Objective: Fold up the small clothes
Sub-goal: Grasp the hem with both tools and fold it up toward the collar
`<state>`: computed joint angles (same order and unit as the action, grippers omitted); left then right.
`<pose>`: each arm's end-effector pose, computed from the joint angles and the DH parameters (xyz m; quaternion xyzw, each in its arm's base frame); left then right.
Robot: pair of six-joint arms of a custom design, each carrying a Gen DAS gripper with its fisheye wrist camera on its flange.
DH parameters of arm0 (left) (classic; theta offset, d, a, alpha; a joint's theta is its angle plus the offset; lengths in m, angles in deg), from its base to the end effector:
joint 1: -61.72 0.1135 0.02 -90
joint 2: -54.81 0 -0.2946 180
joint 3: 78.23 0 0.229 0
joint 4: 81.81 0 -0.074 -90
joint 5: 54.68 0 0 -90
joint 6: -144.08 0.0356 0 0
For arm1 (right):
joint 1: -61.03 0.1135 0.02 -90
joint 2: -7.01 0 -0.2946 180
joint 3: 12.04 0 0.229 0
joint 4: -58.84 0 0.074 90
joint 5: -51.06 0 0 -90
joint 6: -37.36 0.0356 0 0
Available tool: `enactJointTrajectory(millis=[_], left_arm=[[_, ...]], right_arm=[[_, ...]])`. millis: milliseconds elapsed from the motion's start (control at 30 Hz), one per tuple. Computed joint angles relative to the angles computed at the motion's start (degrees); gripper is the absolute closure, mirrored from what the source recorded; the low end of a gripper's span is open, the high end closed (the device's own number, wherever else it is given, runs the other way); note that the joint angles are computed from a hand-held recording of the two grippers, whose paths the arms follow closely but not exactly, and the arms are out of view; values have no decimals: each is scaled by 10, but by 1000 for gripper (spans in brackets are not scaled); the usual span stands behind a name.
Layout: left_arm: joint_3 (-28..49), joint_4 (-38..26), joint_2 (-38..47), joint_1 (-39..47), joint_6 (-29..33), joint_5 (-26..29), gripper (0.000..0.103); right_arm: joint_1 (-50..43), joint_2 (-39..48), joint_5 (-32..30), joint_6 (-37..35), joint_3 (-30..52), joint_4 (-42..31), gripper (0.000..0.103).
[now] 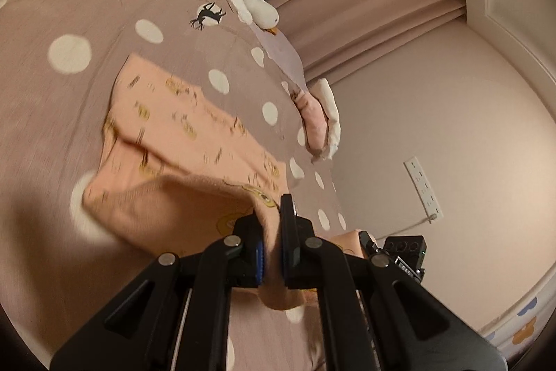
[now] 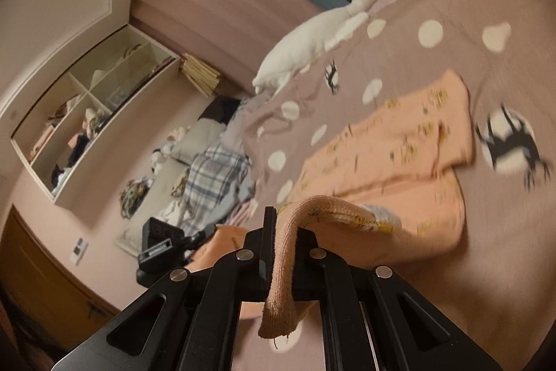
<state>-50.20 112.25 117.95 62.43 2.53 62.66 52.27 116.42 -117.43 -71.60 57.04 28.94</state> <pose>0.1730 -0.0142 0.2067 -0.2327 0.7781 -0.4121 0.4131 0.3215 -0.0142 0.1668 -0.1760 0.7503 0.5733 0.2784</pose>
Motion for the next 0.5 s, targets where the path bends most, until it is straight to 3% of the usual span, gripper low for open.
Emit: enactJointTrajectory(millis=[133, 267, 367, 500], left_arm=[[44, 57, 111, 50, 10, 27, 99], [123, 48, 206, 86, 24, 33, 99], [183, 18, 259, 106, 39, 32, 99], [267, -38, 348, 123, 56, 26, 99]], right_arm=[[30, 19, 27, 167, 25, 159, 97], [57, 50, 75, 261, 81, 223, 97], [78, 82, 117, 294, 142, 219, 97], [104, 132, 175, 302, 236, 154, 97]])
